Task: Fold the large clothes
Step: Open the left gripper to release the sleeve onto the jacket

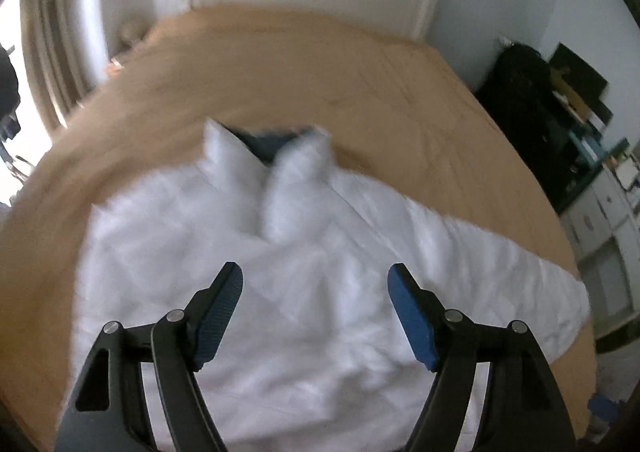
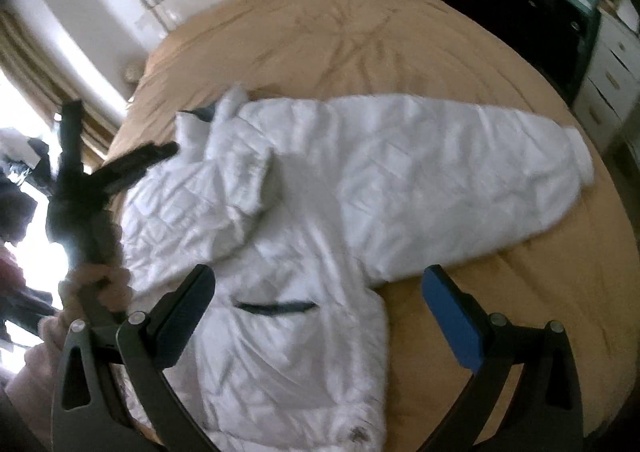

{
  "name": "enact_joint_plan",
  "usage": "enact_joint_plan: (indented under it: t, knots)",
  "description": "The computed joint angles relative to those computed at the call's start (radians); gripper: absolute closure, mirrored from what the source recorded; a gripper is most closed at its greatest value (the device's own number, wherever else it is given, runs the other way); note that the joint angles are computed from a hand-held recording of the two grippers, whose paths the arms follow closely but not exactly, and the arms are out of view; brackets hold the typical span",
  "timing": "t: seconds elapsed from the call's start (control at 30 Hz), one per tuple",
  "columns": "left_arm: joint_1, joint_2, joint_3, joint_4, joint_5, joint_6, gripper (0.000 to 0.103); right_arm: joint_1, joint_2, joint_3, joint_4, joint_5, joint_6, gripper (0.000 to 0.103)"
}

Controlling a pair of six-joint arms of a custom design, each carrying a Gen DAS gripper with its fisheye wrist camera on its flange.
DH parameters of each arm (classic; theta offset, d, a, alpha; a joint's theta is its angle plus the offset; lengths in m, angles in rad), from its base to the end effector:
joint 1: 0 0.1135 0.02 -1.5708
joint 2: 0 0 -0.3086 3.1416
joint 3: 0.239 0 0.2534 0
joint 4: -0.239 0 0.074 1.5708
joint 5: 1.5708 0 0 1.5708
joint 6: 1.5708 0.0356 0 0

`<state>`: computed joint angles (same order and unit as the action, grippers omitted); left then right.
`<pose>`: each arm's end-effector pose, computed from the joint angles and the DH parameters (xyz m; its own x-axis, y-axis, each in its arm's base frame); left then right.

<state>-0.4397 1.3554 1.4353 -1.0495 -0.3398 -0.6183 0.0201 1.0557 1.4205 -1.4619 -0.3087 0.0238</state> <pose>0.2363 -0.0980 0.4057 -0.7418 -0.2550 -0.6202 -0.2445 0.9641 -0.1039 0.1256 0.0133 0.4299 -0.8932 0.0047 -0.4496 -0.1365 0.9499 0.2811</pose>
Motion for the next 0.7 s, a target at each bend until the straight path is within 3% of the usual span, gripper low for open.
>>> enact_joint_plan:
  t: [0.17, 0.3, 0.47, 0.6, 0.7]
  knots:
    - [0.301, -0.098, 0.071, -0.101, -0.001, 0.274, 0.021, 0.453, 0.081, -0.011, 0.198, 0.227, 0.294, 0.0]
    - [0.558, -0.218, -0.076, -0.031, 0.106, 0.446, 0.021, 0.699, 0.222, -0.029, 0.388, 0.38, 0.407, 0.0]
    - [0.834, -0.305, -0.393, 0.105, 0.304, 0.549, 0.021, 0.819, 0.408, -0.083, 0.606, 0.456, 0.427, 0.002]
    - [0.888, -0.295, -0.575, 0.206, 0.349, 0.556, 0.021, 0.832, 0.548, -0.149, 0.699, 0.501, 0.428, 0.005]
    - [0.876, -0.286, -0.684, 0.276, 0.324, 0.57, 0.021, 0.81, 0.609, -0.21, 0.71, 0.535, 0.409, 0.004]
